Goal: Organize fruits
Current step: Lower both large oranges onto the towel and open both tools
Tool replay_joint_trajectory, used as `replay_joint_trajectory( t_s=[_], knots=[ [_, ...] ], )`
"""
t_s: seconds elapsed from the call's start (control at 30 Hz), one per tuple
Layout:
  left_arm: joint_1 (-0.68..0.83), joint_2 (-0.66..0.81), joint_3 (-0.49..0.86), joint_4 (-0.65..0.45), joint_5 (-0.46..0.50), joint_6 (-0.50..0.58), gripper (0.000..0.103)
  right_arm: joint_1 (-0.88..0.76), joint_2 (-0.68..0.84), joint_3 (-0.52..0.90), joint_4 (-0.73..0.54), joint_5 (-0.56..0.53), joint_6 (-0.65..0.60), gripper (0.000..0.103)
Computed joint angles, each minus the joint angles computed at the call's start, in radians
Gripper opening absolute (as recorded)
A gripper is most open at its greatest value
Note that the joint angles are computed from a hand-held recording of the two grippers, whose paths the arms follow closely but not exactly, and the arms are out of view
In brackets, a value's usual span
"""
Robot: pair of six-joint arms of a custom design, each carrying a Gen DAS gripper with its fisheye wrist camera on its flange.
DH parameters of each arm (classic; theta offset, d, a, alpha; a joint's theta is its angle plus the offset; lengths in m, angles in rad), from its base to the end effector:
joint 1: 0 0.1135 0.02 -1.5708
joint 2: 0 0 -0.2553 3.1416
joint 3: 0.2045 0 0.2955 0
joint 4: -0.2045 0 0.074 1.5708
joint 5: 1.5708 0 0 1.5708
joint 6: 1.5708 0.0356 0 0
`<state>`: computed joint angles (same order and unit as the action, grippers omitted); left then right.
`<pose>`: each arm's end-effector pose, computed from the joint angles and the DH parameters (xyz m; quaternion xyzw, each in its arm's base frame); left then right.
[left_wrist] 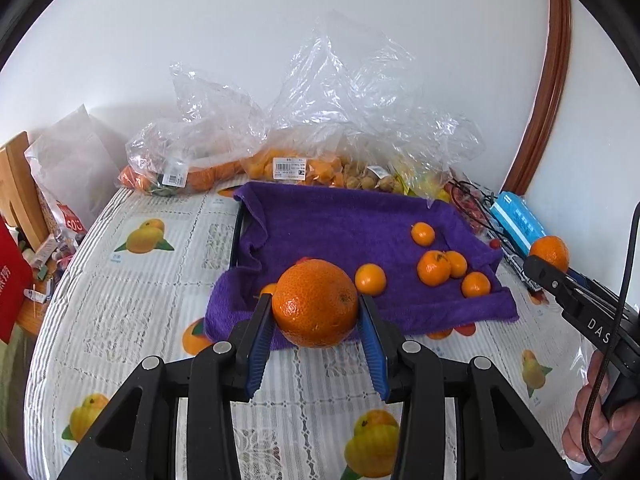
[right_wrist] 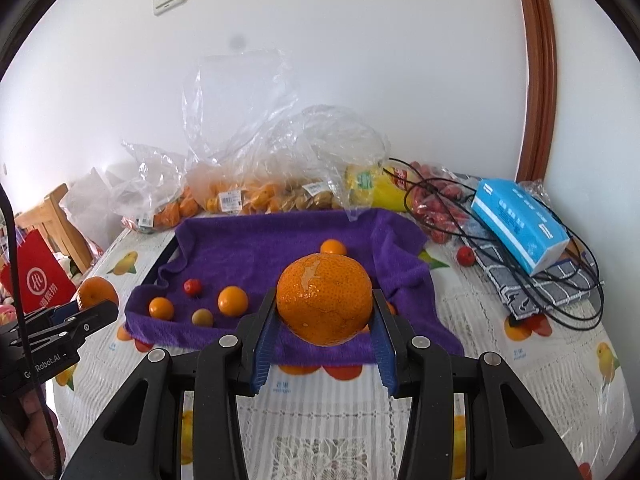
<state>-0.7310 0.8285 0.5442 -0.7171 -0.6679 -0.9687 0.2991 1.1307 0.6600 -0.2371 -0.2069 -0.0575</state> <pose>0.1613 -0.1151 0.1922 -0.1989 0.8894 0.0083 0.4115 0.2645 0.0892 0.1960 -0.2027 0.8815 0.1432 0.4017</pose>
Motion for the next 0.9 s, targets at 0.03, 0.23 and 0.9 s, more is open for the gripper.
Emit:
replay_joint_trajectory(
  t_s=[0.03,0.23,0.9],
  knots=[
    [0.009,0.0,0.003,0.004,0.0,0.009,0.039,0.005,0.008,0.008,0.004,0.003,0.002,0.043],
    [0.106,-0.004,0.005,0.052,0.055,0.079,0.039,0.04,0.075,0.061,0.04,0.022,0.018,0.043],
    [0.368,0.13,-0.004,0.316,0.24,0.273,0.039,0.091,0.34,0.235,0.137,0.043,0.086,0.043]
  ],
)
